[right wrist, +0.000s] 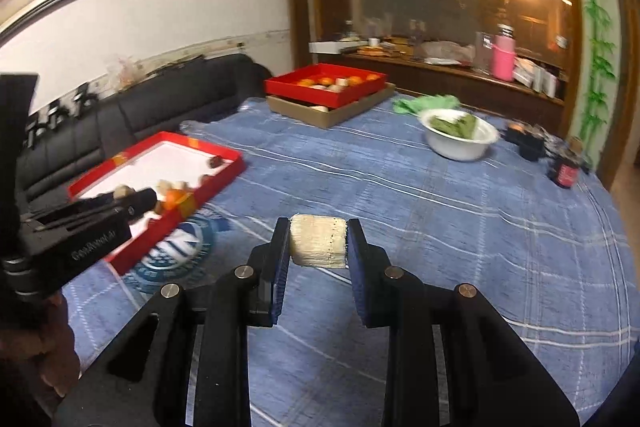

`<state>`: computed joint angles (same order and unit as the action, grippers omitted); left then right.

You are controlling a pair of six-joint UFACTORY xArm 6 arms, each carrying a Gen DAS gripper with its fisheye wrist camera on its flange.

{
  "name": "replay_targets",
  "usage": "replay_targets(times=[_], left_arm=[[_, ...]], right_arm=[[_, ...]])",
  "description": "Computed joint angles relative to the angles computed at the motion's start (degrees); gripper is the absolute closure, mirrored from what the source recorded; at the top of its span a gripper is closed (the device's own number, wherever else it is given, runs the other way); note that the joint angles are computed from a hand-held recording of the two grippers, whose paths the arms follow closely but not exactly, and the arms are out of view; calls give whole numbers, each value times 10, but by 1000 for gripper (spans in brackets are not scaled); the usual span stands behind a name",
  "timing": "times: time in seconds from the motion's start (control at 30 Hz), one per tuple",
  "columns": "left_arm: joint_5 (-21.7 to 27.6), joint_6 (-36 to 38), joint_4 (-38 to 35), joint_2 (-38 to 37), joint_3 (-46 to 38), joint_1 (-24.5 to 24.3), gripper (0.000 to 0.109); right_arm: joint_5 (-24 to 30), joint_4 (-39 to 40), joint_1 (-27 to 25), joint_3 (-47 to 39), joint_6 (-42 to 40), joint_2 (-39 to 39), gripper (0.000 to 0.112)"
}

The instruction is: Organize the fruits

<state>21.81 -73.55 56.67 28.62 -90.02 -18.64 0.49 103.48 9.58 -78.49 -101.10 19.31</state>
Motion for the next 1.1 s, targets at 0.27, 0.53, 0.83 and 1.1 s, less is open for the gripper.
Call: replay_targets(times=[0.27, 0.53, 0.83, 1.1], left_arm=[[29, 20, -35, 3, -6, 57, 84], [55, 58, -86, 39, -53, 92, 84], [74, 93, -130, 79, -106, 119, 84], [85, 128, -161, 111, -150, 129, 84]], right_arm=[[33, -245, 48, -34, 209, 43, 86], [106, -512, 65, -168, 457, 146, 86], [197, -652, 68, -362, 599, 270, 86], [268, -753, 71, -542, 690, 388, 86]])
